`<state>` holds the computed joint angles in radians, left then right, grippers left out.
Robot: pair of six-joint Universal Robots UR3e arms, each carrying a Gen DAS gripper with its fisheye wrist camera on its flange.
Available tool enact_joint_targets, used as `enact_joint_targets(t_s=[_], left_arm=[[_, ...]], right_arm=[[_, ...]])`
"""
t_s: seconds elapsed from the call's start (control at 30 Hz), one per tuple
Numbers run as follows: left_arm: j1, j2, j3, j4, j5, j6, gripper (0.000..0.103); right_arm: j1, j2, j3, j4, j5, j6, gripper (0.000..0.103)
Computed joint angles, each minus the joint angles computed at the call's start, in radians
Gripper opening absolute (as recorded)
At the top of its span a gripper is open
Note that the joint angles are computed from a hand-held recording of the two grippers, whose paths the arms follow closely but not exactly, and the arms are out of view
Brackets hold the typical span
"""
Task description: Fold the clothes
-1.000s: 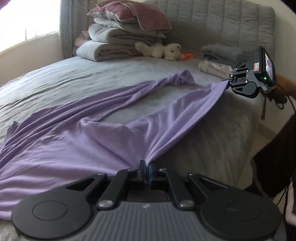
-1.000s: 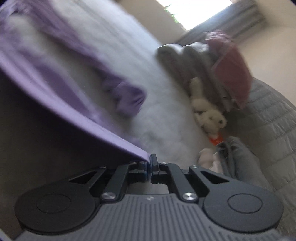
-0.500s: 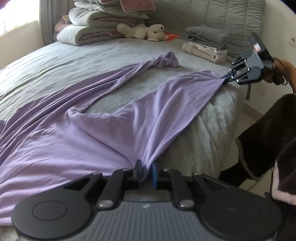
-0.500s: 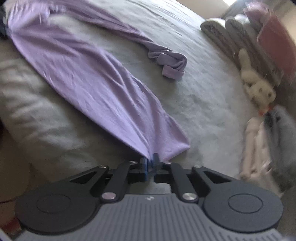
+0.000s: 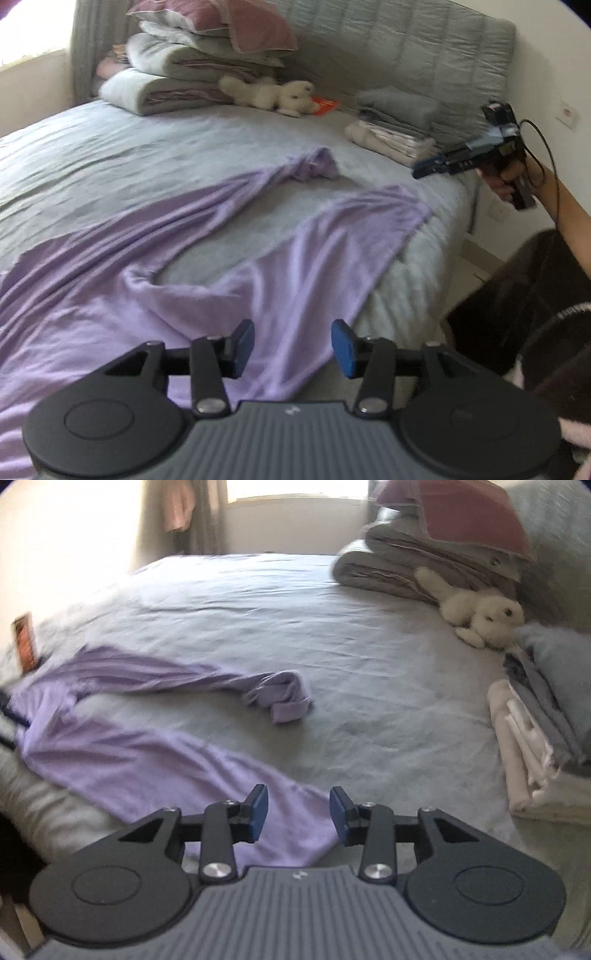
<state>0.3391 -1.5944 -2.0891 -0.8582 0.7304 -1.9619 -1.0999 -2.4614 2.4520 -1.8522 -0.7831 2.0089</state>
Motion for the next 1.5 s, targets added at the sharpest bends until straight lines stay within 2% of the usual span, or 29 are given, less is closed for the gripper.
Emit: enact_joint_targets(t_s=[0.07, 0.13, 0.27, 0.47, 0.6, 0.7, 0.8, 0.93, 1.07, 1.27, 1.37, 1.43, 1.5], left_arm=[[-0.017, -0.044, -0.007, 0.149, 0.026, -0.12, 0.048], [-0.038, -0.109, -0.001, 0.308, 0.069, -0.256, 0.048], [-0.057, -0.246, 0.062, 0.504, 0.135, -0.476, 0.048], [-0.114, -0.412, 0.214, 0.688, 0.29, -0.751, 0.048], [-0.131, -0.498, 0.369, 0.684, 0.395, -0.895, 0.048], [-0.128, -0.562, 0.504, 0.638, 0.447, -0.968, 0.048], [-0.112, -0.629, 0.639, 0.585, 0.494, -0.957, 0.048], [-0.08, -0.718, 0.811, 0.488, 0.526, -0.92, 0.048], [-0.041, -0.808, 0.958, 0.408, 0.519, -0.916, 0.048], [0.022, -0.901, 1.09, 0.335, 0.39, -0.909, 0.046], [0.056, -0.929, 1.143, 0.26, 0.272, -0.897, 0.046], [0.071, -0.953, 1.193, 0.187, 0.189, -0.87, 0.046], [0.069, -0.978, 1.246, 0.124, 0.15, -0.832, 0.046]], right_arm=[[0.127, 0.144, 0.049, -0.327, -0.063, 0.216, 0.041], [0.247, 0.285, 0.059, -0.563, -0.113, 0.355, 0.041], [0.461, 0.547, 0.007, -0.887, -0.197, 0.544, 0.041], [0.671, 0.798, -0.119, -1.091, -0.269, 0.71, 0.041], [0.791, 0.951, -0.222, -1.19, -0.317, 0.821, 0.041], [0.883, 1.058, -0.34, -1.232, -0.371, 0.906, 0.041], [0.946, 1.157, -0.471, -1.237, -0.376, 0.975, 0.041], [1.032, 1.283, -0.676, -1.148, -0.402, 0.977, 0.041], [1.103, 1.42, -0.894, -1.046, -0.413, 0.989, 0.041], [1.174, 1.619, -1.222, -0.875, -0.443, 0.998, 0.041], [1.2, 1.693, -1.348, -0.796, -0.478, 0.98, 0.041], [1.21, 1.722, -1.394, -0.762, -0.499, 0.974, 0.041], [1.211, 1.731, -1.404, -0.752, -0.504, 0.973, 0.041]])
